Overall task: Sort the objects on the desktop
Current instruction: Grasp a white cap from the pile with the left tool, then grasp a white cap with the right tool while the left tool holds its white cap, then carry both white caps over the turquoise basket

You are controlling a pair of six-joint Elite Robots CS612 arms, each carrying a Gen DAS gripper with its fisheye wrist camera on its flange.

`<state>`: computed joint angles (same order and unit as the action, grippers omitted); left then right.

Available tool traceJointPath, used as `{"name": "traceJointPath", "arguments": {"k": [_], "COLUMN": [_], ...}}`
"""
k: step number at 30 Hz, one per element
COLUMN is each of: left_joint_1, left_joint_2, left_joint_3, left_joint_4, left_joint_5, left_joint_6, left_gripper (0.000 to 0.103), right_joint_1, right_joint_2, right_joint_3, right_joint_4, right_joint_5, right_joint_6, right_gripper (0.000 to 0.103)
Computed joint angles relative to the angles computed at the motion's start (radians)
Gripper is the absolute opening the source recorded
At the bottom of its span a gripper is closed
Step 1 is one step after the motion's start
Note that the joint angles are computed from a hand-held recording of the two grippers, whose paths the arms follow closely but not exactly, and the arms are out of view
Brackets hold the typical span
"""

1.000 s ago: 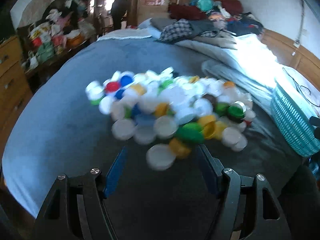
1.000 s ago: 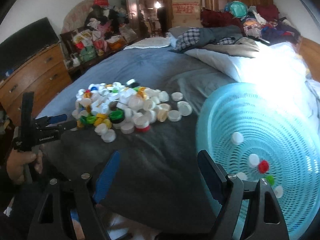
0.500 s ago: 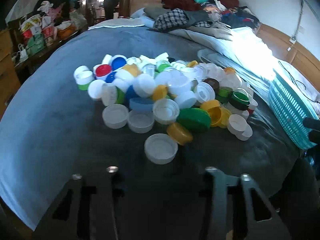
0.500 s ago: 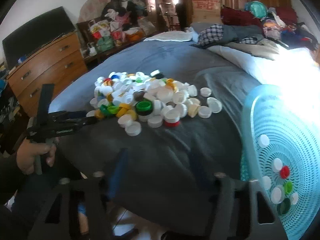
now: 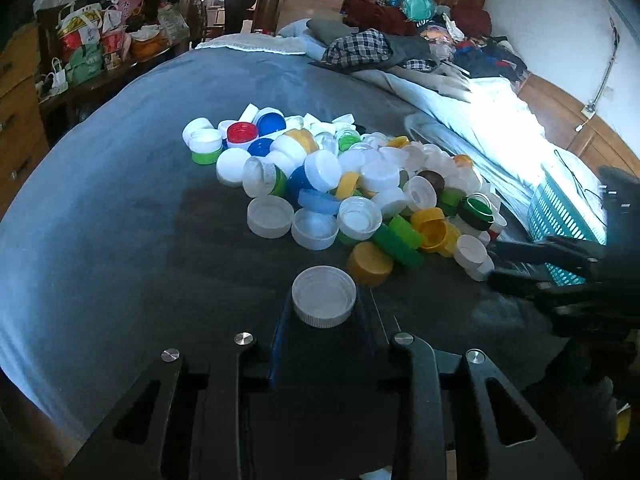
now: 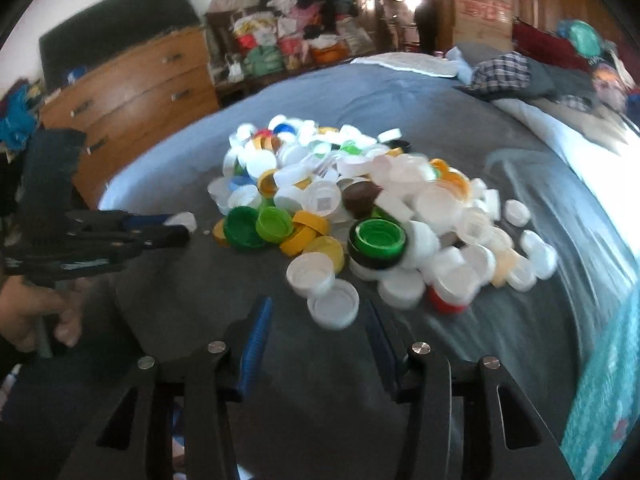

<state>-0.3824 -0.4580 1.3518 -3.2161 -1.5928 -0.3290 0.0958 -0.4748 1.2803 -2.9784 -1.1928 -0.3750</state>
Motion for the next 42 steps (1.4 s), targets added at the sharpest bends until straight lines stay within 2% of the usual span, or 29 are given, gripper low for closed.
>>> {"name": "traceJointPath", "arguments": {"k": [3,5,6,12,16,28,34,42], "left_joint_1": [-0.001,-0.001,-0.001,-0.001,-0.016,-0.079,-0.111,-0.164], "left_joint_2": [0.002,0.002,0.001,-0.009,-0.022,-0.04,-0.031,0.02], "left_joint_3": [-0.002,-0.002,-0.001,0.002,0.001,-0.075,-0.149,-0.327], "left_joint_4": [-0.001,0.0,0.0,0.008,0.006,0.037,0.059,0.152], "left_joint_5": [-0.011,-0.014,-0.017,-0.036,-0.036,0.004,-0.015,-0.08], "left_joint_6": [0.002,0.002,0.001,-0.006,0.026,0.145,0.212,0.304], "left_gripper": [0.027,0.027,0.027,0.027,0.027,0.027,0.027,0.027], "right_joint_1": [0.009,0.008,0.008,-0.008,-0.024,-0.079,-0.115,-0.171], "right_joint_2": [0.027,0.029,0.023,-0.049,-0.094,-0.187,-0.226,-0.27], "right_joint_3": [-0.044,-0.042,-0.032,0.085,0.163,0.265,0.301,0.355], "right_joint_4": [0.057,0.051,0.044,0.002,-0.07,-0.296,-0.372,-0.44], "right_joint_5": [-0.034,-0.035,-0.04,-0.029,-0.034,-0.128,-0.181,-0.264], "right_joint_6": [-0.007,0.006,0.016,0.023,0.072,0.22,0.261,0.337], "right_gripper": [0.052,0.042,0.034,0.034,0.034,0.035,0.035,0.035]}}
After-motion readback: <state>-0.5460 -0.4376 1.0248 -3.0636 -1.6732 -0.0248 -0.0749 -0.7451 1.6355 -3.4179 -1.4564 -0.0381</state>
